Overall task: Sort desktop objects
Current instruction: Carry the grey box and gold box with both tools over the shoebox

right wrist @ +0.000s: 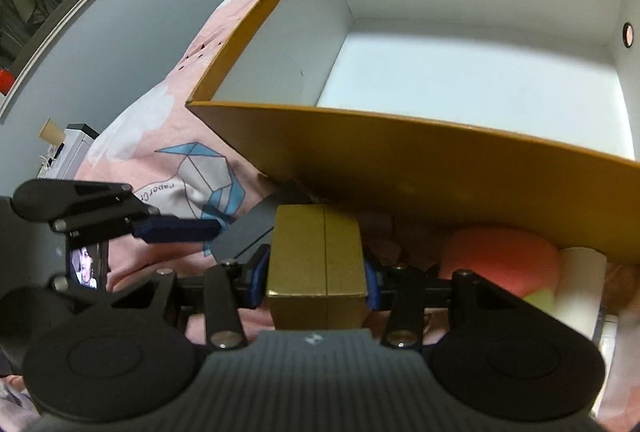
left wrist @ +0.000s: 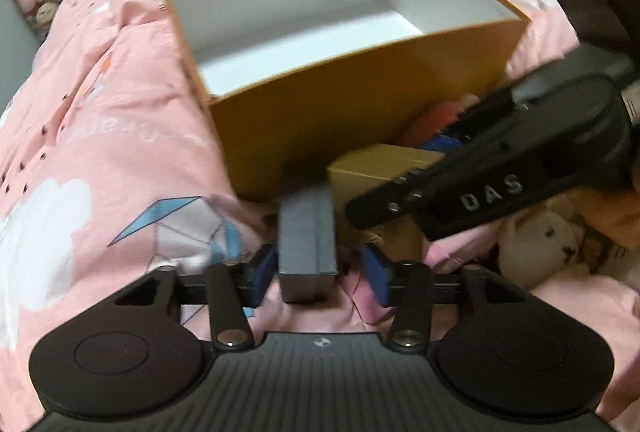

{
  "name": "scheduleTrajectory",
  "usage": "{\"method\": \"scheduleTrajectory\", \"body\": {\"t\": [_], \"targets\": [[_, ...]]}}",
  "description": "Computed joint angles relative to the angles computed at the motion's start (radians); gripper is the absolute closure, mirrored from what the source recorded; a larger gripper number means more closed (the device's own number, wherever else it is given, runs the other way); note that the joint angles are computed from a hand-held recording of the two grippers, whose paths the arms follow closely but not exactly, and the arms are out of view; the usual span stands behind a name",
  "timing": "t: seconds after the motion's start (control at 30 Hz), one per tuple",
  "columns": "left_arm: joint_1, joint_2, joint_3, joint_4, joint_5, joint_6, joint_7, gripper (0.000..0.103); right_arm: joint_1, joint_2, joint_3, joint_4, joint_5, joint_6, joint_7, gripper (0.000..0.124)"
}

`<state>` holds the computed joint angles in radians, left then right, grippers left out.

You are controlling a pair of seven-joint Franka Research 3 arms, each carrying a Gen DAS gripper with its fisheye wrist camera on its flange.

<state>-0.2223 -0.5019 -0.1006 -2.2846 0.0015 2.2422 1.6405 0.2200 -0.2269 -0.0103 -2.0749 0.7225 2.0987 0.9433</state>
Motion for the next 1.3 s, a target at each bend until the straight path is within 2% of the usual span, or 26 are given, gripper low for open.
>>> {"method": "scheduleTrajectory", "body": {"t": [0.23,0.3,0.33,0.37,0.6,0.73,0.87,0.93,1.0,1.1,1.17,1.2,1.23,1.3], "targets": [[0.019,0.042,-0.043,0.005,0.111,0.028,-0.008,0.043,-0.001,-0.004,-0.001,0.002,-0.009,-0.007,-0.005,0.076],[0.016,0.045,-0.040,0.006,0.113,0.030,-0.010,0.054,-0.003,-0.008,-0.001,0.001,-0.014,-0.005,-0.005,0.076],[0.009,0.047,-0.031,0.009,0.095,0.026,-0.007,0.063,-0.004,-0.010,-0.001,0.000,-0.018,-0.004,-0.003,0.076],[0.007,0.048,-0.025,0.010,0.077,0.026,-0.013,0.065,-0.005,-0.011,-0.002,0.000,-0.022,-0.003,-0.002,0.076],[-0.002,0.010,0.009,0.017,-0.021,0.022,-0.053,0.066,-0.016,-0.052,-0.024,0.001,-0.022,-0.018,-0.039,0.076],[-0.021,-0.024,0.043,0.059,-0.110,-0.006,-0.043,0.066,-0.030,-0.080,-0.061,0.027,0.031,-0.073,-0.064,0.076],[-0.038,-0.048,0.074,0.101,-0.198,0.014,-0.023,0.066,-0.045,-0.107,-0.088,0.055,0.097,-0.086,-0.089,0.076],[-0.044,-0.054,0.087,0.123,-0.230,0.040,-0.006,0.066,-0.051,-0.115,-0.094,0.073,0.128,-0.069,-0.088,0.076],[-0.054,-0.004,0.100,0.184,-0.266,0.082,0.019,0.066,-0.054,-0.122,-0.093,0.084,0.154,-0.027,-0.092,0.076],[-0.031,0.002,0.084,0.200,-0.279,0.144,-0.010,0.066,-0.051,-0.111,-0.084,0.105,0.172,0.058,-0.095,0.076],[-0.003,0.044,0.054,0.219,-0.246,0.219,-0.060,0.066,-0.044,-0.084,-0.072,0.126,0.174,0.103,-0.073,0.076],[-0.018,0.035,0.059,0.228,-0.217,0.193,-0.099,0.066,-0.041,-0.065,-0.069,0.139,0.175,0.120,-0.061,0.076],[0.001,0.062,0.047,0.238,-0.230,0.215,-0.095,0.066,-0.042,-0.044,-0.064,0.154,0.165,0.134,-0.040,0.076],[0.011,0.144,0.037,0.302,-0.202,0.193,-0.115,0.066,-0.043,-0.003,-0.043,0.175,0.126,0.173,0.008,0.076]]}}
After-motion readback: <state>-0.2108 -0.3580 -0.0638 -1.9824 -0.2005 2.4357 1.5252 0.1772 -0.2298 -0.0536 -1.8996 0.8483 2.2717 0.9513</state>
